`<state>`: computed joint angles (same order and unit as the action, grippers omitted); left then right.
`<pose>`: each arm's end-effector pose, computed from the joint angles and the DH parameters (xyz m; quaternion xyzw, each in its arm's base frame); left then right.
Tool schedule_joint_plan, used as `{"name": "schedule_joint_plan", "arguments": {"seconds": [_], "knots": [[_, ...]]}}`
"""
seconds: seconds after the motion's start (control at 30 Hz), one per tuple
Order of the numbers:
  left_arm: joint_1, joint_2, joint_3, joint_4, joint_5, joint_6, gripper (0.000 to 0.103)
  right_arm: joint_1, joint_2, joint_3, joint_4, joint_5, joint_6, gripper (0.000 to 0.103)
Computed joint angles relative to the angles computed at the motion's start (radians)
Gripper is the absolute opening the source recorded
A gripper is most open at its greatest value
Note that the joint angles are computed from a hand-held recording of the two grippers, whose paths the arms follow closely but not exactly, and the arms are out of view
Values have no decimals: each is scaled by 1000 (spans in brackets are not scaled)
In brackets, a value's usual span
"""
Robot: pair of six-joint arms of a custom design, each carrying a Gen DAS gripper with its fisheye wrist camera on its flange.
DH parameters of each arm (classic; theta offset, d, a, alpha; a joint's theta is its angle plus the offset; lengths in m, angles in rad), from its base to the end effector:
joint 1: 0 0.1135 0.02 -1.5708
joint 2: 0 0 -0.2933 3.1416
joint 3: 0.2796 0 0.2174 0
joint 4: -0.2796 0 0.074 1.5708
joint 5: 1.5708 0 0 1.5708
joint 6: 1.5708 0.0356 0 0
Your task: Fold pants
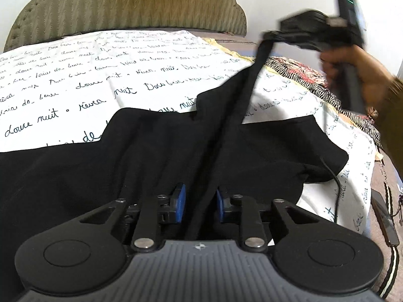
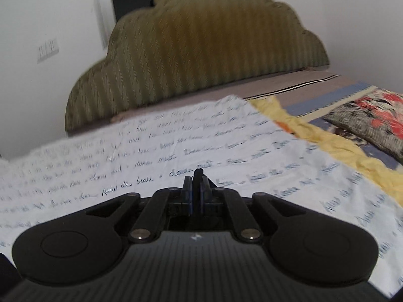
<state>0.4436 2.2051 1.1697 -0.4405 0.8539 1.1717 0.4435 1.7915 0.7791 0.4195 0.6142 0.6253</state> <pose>0.3378 0.1308 0.1037 0.3421 0.8426 -0.2547 0.3288 0.3081 0.1236 0.1966 0.2178 0.8252 -0.0016 0.5212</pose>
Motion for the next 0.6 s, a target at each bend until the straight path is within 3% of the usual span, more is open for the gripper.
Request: {"name": "schedule_joint_plan", "arguments": {"seconds": [0.2,0.33,0.6], "knots": [[10,-6,18,-77,-7,40,14,116,-229,-265,6,168,124,6],[31,-7,50,-192,-13,112,13,222,-339,-388,-56,291,291,6],[61,-35,-1,-236,-43,242,12,450,-346,-562,-230,452,857,6]]}}
